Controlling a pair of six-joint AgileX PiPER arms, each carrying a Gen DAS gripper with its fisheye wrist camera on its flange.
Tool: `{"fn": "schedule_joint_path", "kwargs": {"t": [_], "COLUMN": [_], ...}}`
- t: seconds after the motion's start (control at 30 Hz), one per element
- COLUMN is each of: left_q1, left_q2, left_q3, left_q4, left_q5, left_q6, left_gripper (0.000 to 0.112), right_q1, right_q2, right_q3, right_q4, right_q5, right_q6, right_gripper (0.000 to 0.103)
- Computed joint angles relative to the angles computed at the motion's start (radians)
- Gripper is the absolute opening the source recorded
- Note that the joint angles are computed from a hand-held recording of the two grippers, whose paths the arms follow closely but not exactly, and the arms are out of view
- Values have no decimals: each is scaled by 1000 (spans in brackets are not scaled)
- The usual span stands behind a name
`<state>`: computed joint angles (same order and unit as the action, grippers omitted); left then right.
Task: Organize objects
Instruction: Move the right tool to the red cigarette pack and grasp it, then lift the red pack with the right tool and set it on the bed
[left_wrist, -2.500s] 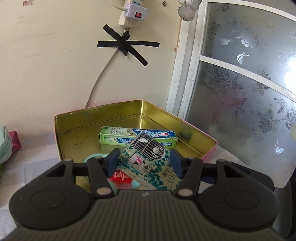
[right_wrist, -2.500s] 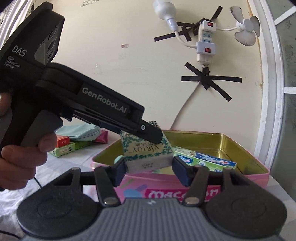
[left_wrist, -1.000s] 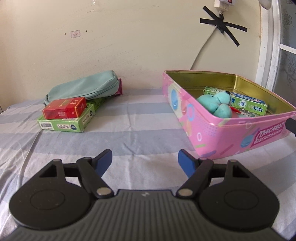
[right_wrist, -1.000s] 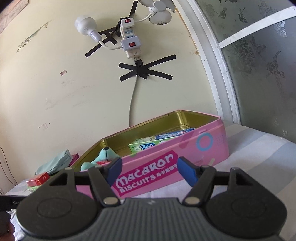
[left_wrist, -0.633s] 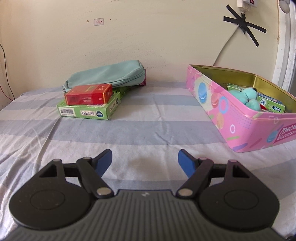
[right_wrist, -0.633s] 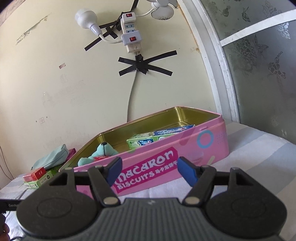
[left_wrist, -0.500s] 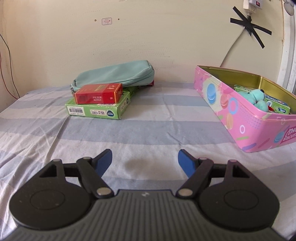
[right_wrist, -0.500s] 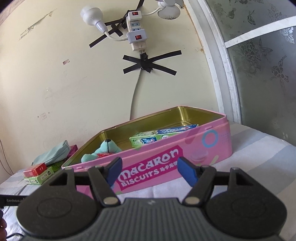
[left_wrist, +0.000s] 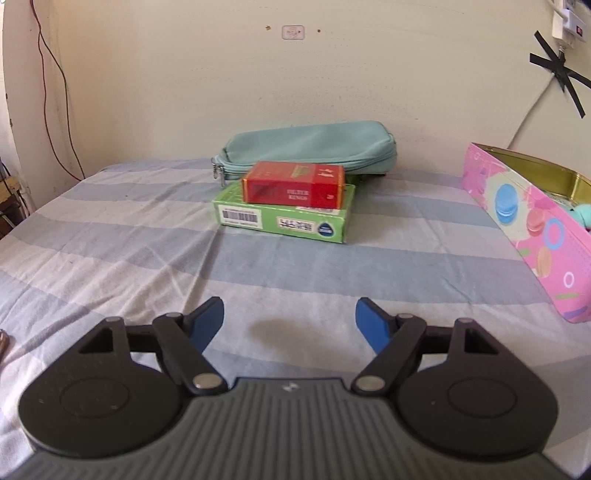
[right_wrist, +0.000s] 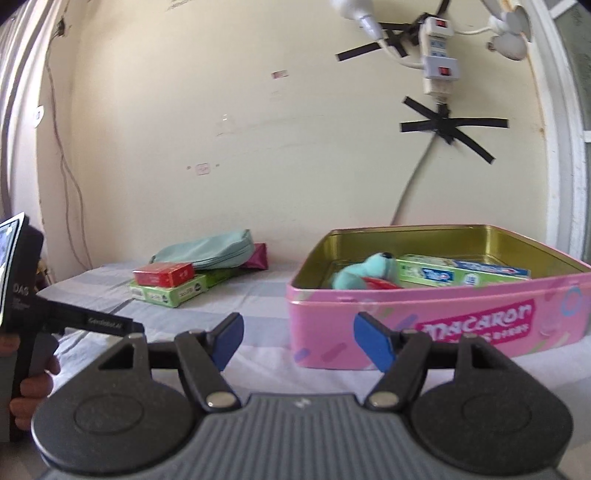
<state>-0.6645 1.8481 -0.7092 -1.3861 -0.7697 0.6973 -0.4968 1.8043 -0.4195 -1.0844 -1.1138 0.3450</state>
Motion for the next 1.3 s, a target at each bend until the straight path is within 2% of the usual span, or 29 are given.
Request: {"fn": "schedule_joint_path", "kwargs": {"t": [0.07, 0.23, 0.3, 0.37, 0.43, 0.5, 0.6, 0.67, 0.73, 0.77, 0.83, 0.9, 1.03, 1.1, 1.2, 1.3], "left_q1": [34, 163, 231, 306, 309, 304, 275, 274, 290, 301, 329, 352, 357, 352, 350, 353], "left_q2": [-9, -32, -46, -76, -82, -84, -73, -71, -76, -83, -87, -93, -92, -88, -90, -92], "left_q3": [16, 63, 84, 121, 140, 141, 140, 140, 147, 155, 165, 181, 189, 181, 182, 184], "left_q4": [10, 78, 125, 250, 274, 267, 246, 251, 282, 302, 350, 401, 427, 413, 412, 417], "left_q5": [-11, 6, 46, 116, 89, 86, 40, 34, 47, 59, 80, 92, 85, 85, 85, 85], "left_q6": [6, -49, -131, -297, -360, -371, -370, -371, -396, -417, -474, -545, -595, -579, -582, -587], "left_gripper": [80, 80, 80, 80, 80, 80, 81, 81, 81, 81, 81, 81, 81, 81, 81, 81], "right_q1": [73, 312, 398, 475, 545, 613, 699, 751, 805, 830, 884, 939, 1019, 1034, 1031, 1013], "right_q2": [-7, -33, -27, -9, 19, 50, 100, 135, 168, 187, 213, 241, 297, 327, 359, 349], "right_q3": [-3, -48, -92, -154, -222, -292, -418, -507, -584, -620, -674, -717, -792, -839, -881, -841], "right_q4": [11, 85, 108, 120, 139, 180, 204, 213, 264, 293, 392, 556, 956, 1104, 1187, 1170], "right_q5": [25, 166, 222, 283, 340, 396, 493, 551, 613, 643, 704, 753, 828, 875, 928, 889], "right_q6": [-16, 10, 44, 112, 176, 213, 319, 408, 440, 440, 387, 244, -143, -268, -342, -344], "right_gripper": [68, 68, 68, 68, 68, 68, 68, 74, 88, 90, 97, 103, 103, 103, 102, 99]}}
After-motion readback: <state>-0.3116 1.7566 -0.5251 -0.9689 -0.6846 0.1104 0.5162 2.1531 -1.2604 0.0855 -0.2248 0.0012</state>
